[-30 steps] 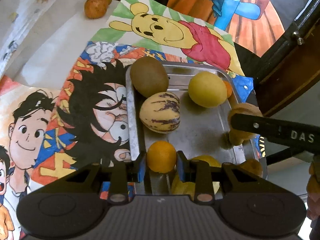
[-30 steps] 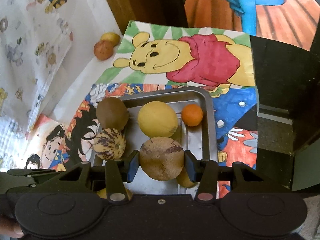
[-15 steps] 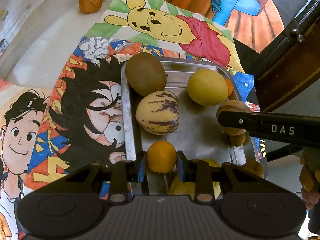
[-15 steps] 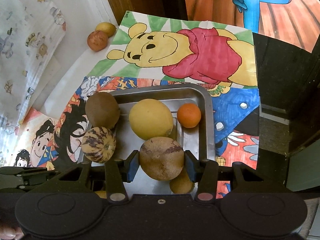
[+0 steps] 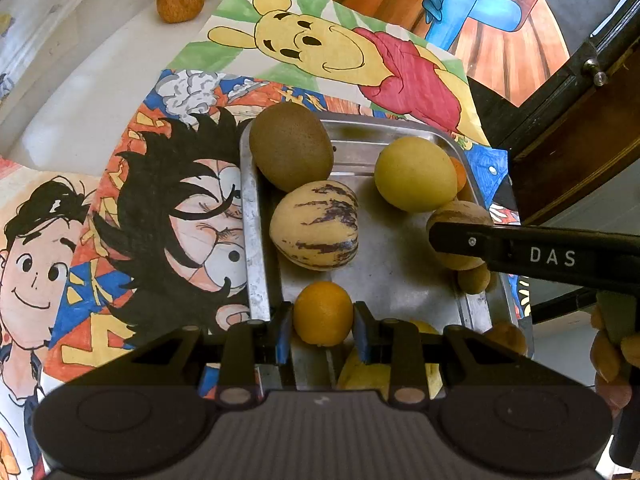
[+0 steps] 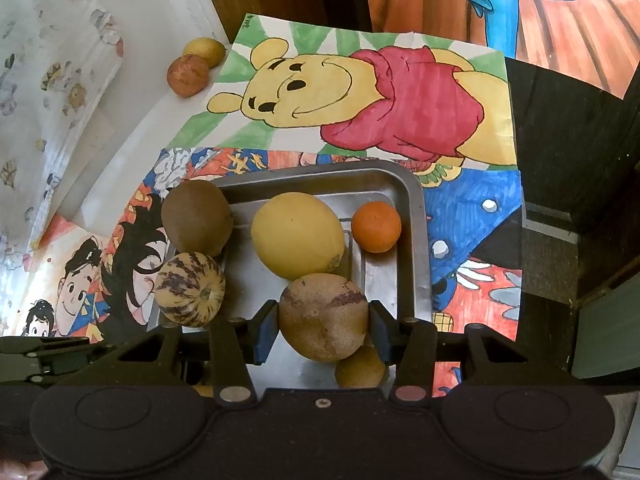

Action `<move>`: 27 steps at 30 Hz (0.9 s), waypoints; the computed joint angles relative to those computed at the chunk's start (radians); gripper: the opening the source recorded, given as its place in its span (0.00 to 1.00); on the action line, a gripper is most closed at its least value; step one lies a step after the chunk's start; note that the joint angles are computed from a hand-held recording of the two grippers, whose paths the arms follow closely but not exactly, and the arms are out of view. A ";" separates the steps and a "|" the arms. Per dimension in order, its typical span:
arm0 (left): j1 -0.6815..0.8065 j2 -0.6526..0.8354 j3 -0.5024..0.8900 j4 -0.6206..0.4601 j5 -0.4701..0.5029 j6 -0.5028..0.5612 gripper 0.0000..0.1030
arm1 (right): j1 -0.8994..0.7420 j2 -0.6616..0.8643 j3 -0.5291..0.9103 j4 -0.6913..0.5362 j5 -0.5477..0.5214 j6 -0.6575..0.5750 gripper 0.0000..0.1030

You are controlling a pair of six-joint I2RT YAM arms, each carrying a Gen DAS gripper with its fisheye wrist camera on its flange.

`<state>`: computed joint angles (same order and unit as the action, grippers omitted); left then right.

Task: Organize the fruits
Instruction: 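Carry the brown fruit onto the tray with the right tool while the left tool carries the tangerine there, then open both tools to release the fruits on the tray and withdraw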

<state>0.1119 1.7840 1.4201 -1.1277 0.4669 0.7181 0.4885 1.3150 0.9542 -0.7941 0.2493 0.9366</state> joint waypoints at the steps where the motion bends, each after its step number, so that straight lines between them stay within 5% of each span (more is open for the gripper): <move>1: 0.000 0.002 0.001 -0.001 0.001 0.001 0.33 | -0.002 0.002 -0.002 0.001 -0.001 0.002 0.49; 27: -0.010 0.016 0.017 -0.018 -0.013 -0.036 0.35 | 0.000 -0.017 -0.031 0.017 -0.011 0.042 0.54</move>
